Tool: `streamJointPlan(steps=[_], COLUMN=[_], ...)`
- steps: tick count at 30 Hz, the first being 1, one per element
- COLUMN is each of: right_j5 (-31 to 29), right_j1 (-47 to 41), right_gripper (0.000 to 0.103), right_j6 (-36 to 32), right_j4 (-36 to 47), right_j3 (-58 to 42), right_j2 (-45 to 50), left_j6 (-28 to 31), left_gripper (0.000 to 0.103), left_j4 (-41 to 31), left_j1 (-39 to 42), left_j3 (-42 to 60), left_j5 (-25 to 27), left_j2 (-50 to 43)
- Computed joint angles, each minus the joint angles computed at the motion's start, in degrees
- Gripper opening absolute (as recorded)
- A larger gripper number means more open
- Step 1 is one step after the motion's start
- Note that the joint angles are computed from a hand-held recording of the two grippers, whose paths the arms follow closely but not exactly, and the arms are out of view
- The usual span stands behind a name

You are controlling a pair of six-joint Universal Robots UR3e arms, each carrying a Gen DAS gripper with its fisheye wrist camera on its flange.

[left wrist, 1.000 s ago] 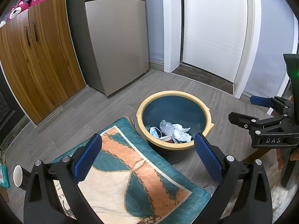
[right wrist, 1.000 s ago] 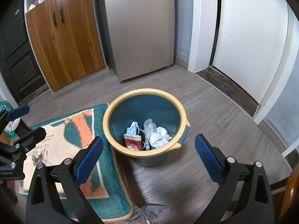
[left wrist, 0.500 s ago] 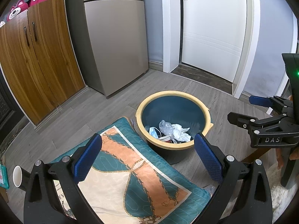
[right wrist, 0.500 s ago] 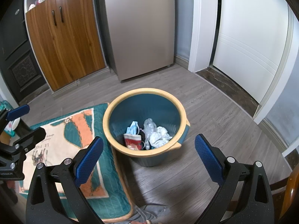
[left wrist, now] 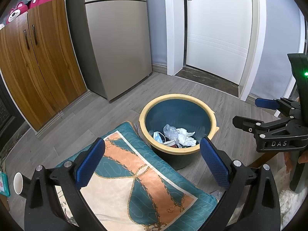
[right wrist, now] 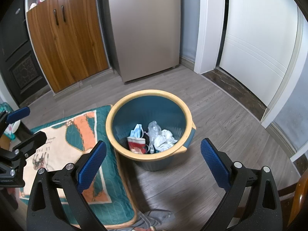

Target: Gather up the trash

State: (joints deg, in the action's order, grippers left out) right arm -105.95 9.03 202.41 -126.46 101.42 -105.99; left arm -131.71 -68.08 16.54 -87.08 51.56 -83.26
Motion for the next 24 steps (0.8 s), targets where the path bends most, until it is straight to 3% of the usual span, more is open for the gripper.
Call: streamJointPlan(steps=[24], right_j5=[0.7], right_j1=[-0.2], right_gripper=[0.097], right_j6=[0.4], right_j4=[0.5], right_j3=[1.2], right_j2=[-0.9], left_j6=[3.5], left_gripper=[0.097], left_j4=[-4.4], left_j1=[1.2], left_j3=[1.3], left_j5=[-2.2], left_j2=[-0.7])
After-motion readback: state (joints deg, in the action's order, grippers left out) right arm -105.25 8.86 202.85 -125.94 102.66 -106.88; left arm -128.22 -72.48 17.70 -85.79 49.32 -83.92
